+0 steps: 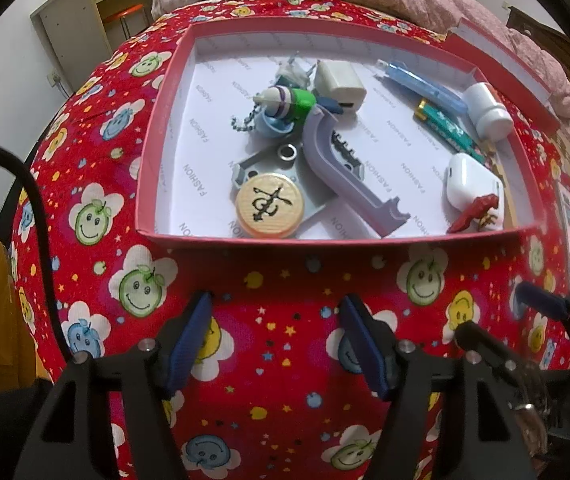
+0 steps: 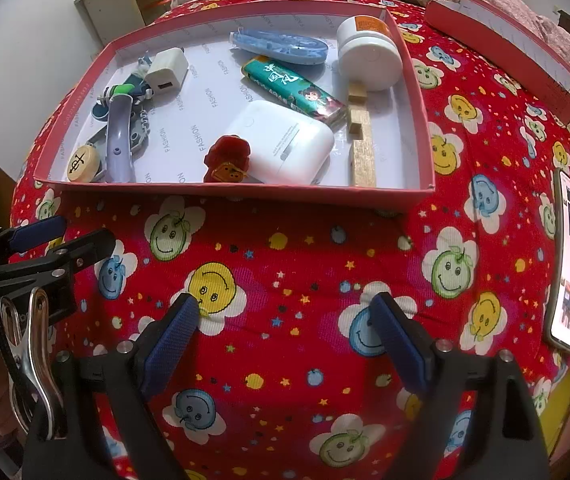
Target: Organize rigid objects
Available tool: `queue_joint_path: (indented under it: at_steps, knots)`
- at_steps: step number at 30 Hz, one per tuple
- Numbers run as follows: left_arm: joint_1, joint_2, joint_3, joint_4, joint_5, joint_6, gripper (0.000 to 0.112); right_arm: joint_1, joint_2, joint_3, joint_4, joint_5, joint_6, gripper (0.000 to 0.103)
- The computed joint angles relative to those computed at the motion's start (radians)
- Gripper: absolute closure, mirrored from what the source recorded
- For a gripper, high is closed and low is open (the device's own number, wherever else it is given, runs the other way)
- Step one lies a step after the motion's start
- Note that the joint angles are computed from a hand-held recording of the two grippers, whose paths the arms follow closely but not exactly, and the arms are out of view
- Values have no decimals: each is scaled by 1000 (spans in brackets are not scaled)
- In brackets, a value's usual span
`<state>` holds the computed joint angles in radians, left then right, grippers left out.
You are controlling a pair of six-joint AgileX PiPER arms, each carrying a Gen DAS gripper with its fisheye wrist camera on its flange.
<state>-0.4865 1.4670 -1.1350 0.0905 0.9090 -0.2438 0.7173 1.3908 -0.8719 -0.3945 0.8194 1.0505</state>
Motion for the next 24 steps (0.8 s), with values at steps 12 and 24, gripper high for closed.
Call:
queue_joint_path:
  at_steps: [12,24]
  knots:
    - [6,6,-6,-7,0,5,40,-1,0,0,-2,-2,4,12]
    - [8,2,-1,-7,-4,7,40,3,-4,5,-5,-2,12,11]
